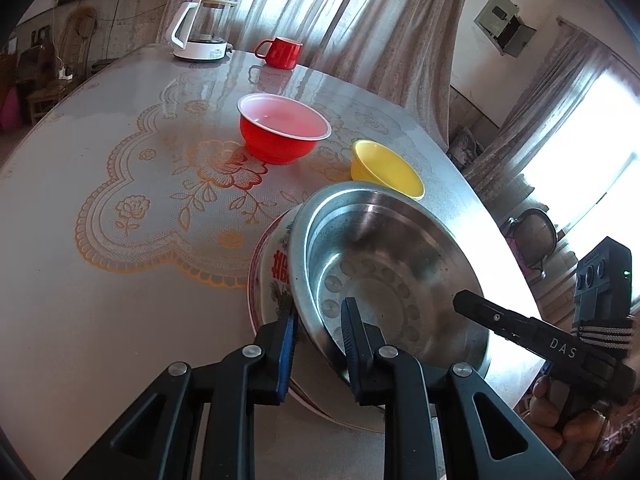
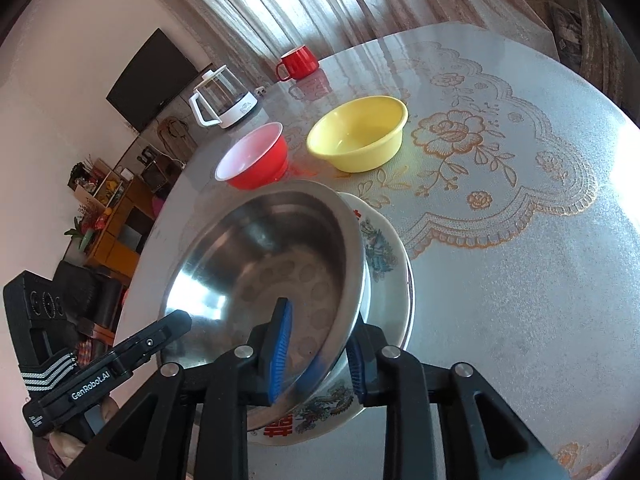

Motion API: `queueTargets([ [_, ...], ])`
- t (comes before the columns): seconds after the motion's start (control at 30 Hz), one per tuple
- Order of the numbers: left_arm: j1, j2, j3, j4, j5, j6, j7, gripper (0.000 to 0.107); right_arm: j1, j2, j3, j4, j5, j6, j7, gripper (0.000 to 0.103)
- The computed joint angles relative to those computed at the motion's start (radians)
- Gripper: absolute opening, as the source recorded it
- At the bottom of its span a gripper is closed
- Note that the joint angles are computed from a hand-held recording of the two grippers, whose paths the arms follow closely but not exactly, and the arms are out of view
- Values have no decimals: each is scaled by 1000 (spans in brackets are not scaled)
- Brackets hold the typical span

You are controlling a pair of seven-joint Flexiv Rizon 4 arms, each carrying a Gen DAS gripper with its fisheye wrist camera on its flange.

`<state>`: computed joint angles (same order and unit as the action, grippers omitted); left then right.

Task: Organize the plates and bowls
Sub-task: 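Lower the steel bowl onto the pink-rose plate with both tools, then open both tools and withdraw from the steel bowl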

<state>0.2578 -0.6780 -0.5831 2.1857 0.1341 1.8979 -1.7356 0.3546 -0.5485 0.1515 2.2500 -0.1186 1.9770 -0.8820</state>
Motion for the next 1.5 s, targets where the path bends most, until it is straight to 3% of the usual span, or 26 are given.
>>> queueTargets([
  [0.17, -49, 19, 50, 1, -2, 20, 4, 22, 52, 7, -46, 18, 53, 28, -21, 27],
  [0.27, -74, 26, 75, 3, -4, 31, 2, 22, 90, 12, -75, 23, 85, 33, -44, 18],
  [0.4, -105, 33, 113, 9, -9, 57, -10, 25, 168, 13, -133, 16, 141, 15, -82, 16],
  [0.5, -96, 31, 109, 11, -7, 56, -31, 32, 130, 12, -98, 14, 129, 16, -84, 17],
  [0.6, -62, 19, 83, 15, 11, 69, -53, 33, 163, 18, -123, 19, 153, 13, -102, 19],
  [0.73, -107, 37, 136, 18, 0, 79, -65, 39, 195, 21, -147, 24, 189, 16, -116, 28],
  [0.83, -133, 47, 165, 19, -6, 83, -72, 40, 171, 20, -127, 28, 196, 28, -107, 32],
  [1.0, -51, 40, 91, 22, 39, 97, -102, 45, 129, 21, -91, 35, 191, 67, -96, 34],
  [1.07, -82, 48, 125, 9, 16, 93, -114, 48, 118, 24, -89, 18, 174, 46, -94, 38],
  [1.13, -53, 36, 98, 5, 23, 89, -136, 48, 109, 23, -93, -24, 161, -3, -75, 38],
  [1.3, -50, 42, 121, 19, 27, 122, -173, 48, 120, 39, -101, -8, 169, 70, -92, 40],
  [1.4, -130, 68, 209, 10, -18, 108, -174, 48, 56, 25, -41, 15, 143, 134, -74, 41],
  [1.5, -230, 91, 309, -7, -78, 70, -140, 48, 62, 20, -54, 22, 160, 114, -65, 41],
])
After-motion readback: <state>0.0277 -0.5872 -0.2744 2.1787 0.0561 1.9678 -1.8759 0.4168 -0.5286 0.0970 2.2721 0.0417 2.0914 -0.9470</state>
